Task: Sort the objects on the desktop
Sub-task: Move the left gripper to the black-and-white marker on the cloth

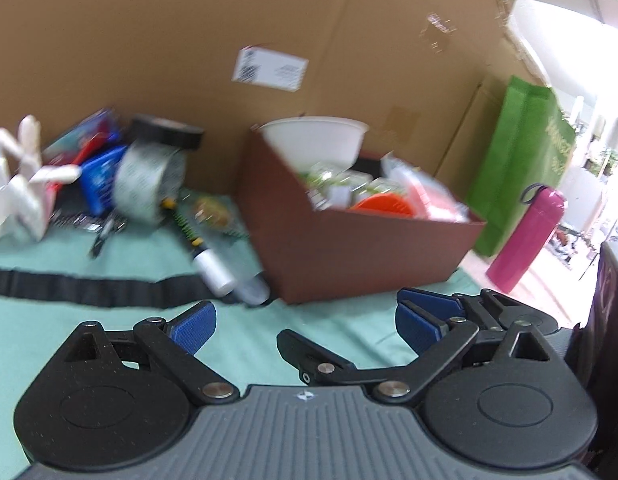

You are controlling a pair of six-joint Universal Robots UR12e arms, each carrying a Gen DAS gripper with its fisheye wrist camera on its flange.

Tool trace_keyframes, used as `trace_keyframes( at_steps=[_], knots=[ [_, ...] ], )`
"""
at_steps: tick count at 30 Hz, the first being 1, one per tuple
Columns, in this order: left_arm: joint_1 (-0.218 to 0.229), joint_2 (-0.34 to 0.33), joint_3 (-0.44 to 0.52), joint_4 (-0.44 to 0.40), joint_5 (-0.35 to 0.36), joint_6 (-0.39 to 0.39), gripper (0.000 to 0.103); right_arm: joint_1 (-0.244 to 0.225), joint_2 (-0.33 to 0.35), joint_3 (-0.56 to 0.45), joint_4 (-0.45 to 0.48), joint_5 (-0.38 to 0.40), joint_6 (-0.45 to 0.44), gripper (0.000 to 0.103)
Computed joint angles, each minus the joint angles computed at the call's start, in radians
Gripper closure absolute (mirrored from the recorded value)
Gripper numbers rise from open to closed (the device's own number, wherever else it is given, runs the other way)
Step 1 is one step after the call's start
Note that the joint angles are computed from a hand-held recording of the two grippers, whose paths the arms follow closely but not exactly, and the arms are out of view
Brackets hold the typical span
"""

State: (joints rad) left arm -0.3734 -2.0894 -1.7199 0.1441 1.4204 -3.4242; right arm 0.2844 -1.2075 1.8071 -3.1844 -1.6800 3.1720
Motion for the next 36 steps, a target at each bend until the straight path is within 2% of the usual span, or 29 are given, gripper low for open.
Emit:
trace_keyframes(
  at_steps=[7, 10, 14, 16, 17, 20, 23, 25, 27, 31, 35, 36],
  knots=[
    [0.021, 0.010, -0.031, -0.019, 0.029, -0.013, 0.005, 0.015, 0.020, -0.014, 0.041, 0.075, -0.010, 0.002],
    [0.034, 0.013, -0.039, -0.009, 0.043, -0.030, 0.006, 0.014, 0.029, -0.022, 0.039, 0.119, -0.017, 0.002],
    [0.055, 0.012, -0.040, 0.002, 0.054, -0.052, 0.008, 0.018, 0.048, -0.042, 0.025, 0.138, -0.024, 0.003],
    [0.063, 0.010, -0.034, -0.007, 0.066, -0.047, 0.009, 0.019, 0.061, -0.057, 0.018, 0.147, -0.026, 0.012],
    [0.066, 0.010, -0.032, -0.013, 0.075, -0.049, 0.009, 0.020, 0.067, -0.067, 0.020, 0.150, -0.026, 0.020],
    [0.081, 0.009, -0.033, -0.003, 0.056, -0.060, 0.013, 0.026, 0.090, -0.100, 0.035, 0.144, -0.044, 0.022],
    [0.091, 0.005, -0.029, -0.006, 0.028, -0.061, 0.021, 0.040, 0.116, -0.136, 0.041, 0.092, -0.090, 0.034],
    [0.096, 0.002, -0.024, -0.013, 0.011, -0.059, 0.024, 0.048, 0.134, -0.160, 0.043, 0.051, -0.118, 0.036],
    [0.100, -0.004, -0.020, -0.009, 0.001, -0.064, 0.027, 0.055, 0.150, -0.183, 0.049, 0.015, -0.137, 0.047],
    [0.106, -0.008, -0.015, -0.014, -0.011, -0.070, 0.027, 0.061, 0.176, -0.219, 0.068, -0.023, -0.170, 0.054],
    [0.110, -0.010, -0.013, -0.023, -0.017, -0.072, 0.027, 0.061, 0.195, -0.242, 0.088, -0.033, -0.165, 0.059],
    [0.111, -0.010, -0.013, -0.025, -0.020, -0.073, 0.027, 0.061, 0.196, -0.244, 0.089, -0.035, -0.164, 0.063]
  ],
)
